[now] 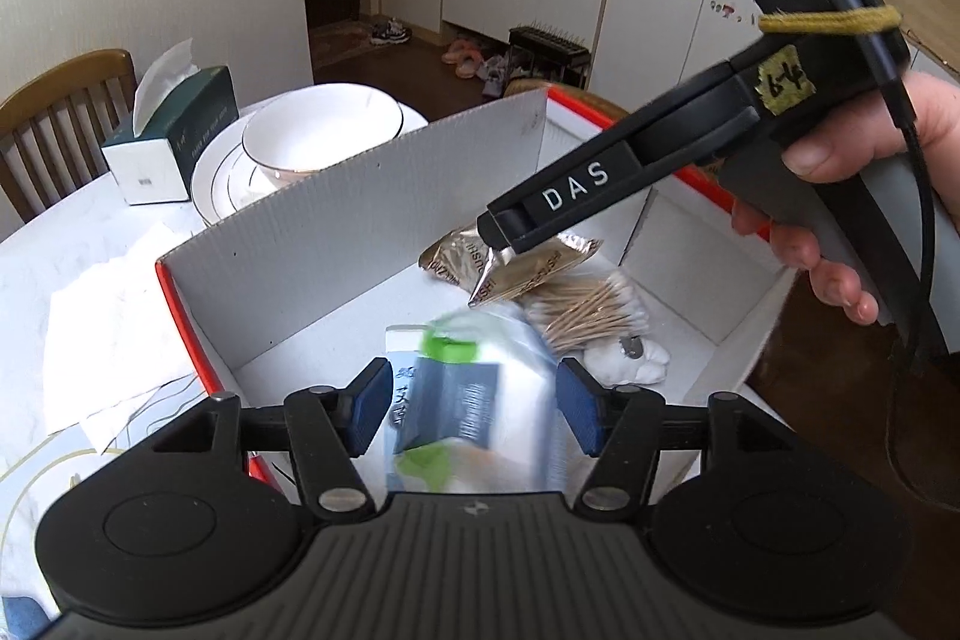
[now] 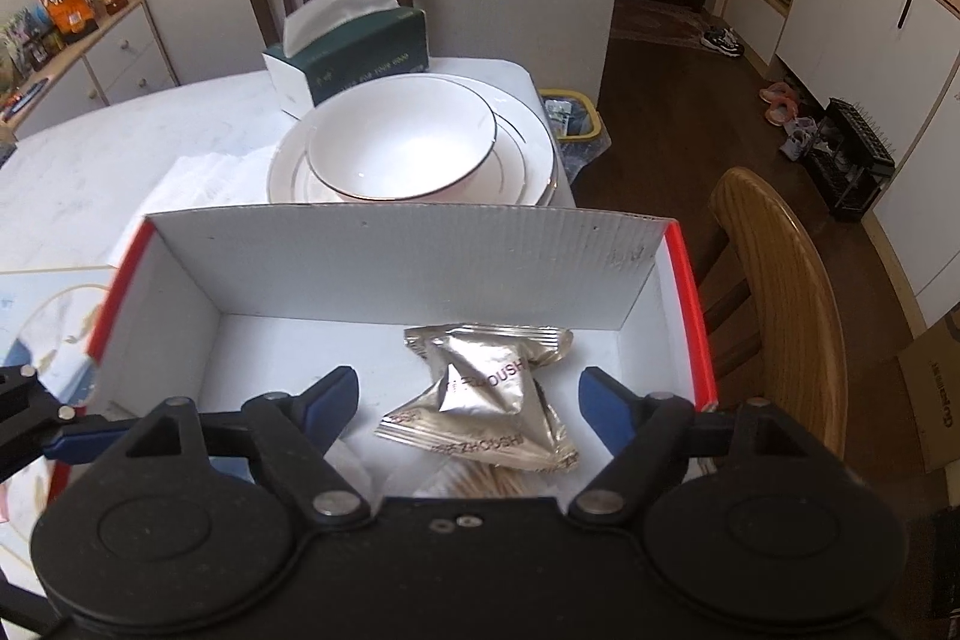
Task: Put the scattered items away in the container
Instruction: 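Open both grippers to drop the wipe pack and foil bag inside, then move both grippers out of the red box back over the table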
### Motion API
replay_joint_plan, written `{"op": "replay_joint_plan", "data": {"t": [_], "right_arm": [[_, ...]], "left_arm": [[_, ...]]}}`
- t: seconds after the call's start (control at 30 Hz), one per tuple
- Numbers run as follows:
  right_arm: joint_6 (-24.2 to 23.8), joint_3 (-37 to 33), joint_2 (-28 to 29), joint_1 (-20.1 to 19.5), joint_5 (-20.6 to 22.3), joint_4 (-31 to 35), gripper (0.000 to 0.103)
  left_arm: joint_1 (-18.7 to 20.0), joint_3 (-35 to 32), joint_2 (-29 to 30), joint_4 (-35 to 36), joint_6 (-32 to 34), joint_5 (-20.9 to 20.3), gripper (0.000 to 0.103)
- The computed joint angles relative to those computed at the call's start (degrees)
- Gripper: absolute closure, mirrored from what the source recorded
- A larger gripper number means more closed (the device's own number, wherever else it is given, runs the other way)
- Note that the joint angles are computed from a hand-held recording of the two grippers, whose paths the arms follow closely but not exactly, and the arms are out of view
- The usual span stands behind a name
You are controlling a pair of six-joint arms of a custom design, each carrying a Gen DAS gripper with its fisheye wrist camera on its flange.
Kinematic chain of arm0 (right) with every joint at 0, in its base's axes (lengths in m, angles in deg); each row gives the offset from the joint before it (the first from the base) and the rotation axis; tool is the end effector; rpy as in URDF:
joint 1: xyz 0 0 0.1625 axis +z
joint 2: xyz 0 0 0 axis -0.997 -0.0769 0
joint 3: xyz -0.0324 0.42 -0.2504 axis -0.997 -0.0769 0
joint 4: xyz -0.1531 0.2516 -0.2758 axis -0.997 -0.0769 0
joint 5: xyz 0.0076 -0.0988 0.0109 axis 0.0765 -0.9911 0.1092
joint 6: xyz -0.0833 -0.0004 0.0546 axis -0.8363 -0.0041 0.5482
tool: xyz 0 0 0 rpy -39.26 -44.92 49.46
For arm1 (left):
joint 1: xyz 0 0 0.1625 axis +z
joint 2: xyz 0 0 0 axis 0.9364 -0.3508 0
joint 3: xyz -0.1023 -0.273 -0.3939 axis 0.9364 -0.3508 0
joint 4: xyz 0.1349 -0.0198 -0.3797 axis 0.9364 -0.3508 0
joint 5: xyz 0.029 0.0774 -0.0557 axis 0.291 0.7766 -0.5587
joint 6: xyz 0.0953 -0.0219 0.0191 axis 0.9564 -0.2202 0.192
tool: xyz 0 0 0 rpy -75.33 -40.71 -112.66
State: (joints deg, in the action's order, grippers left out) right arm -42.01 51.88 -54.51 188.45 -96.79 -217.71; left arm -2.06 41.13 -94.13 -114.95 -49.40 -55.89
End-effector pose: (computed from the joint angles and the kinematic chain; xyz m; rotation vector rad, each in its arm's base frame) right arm 0.2561 -0.8120 0.0895 0.3508 -2.3261 0.6840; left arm -0.1461 -0.7896 0.1809 1.1922 2.4341 -0.4743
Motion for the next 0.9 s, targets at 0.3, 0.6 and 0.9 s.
{"op": "replay_joint_plan", "data": {"t": [0.3,0.6,0.9], "right_arm": [[1.1,4.3,-2.1,1.2,1.8,-3.5,0.022],[2.4,7.6,-2.8,3.2,2.9,-7.3,0.022],[3.4,9.8,-1.9,5.9,2.3,-11.7,0.021]], "left_arm": [[-0.3,2.9,-2.6,-2.7,1.3,-2.2,0.044],[0.0,6.1,-6.5,-4.5,2.1,-4.1,0.044],[1.2,9.4,-10.7,-6.6,5.2,-6.0,0.044]]}}
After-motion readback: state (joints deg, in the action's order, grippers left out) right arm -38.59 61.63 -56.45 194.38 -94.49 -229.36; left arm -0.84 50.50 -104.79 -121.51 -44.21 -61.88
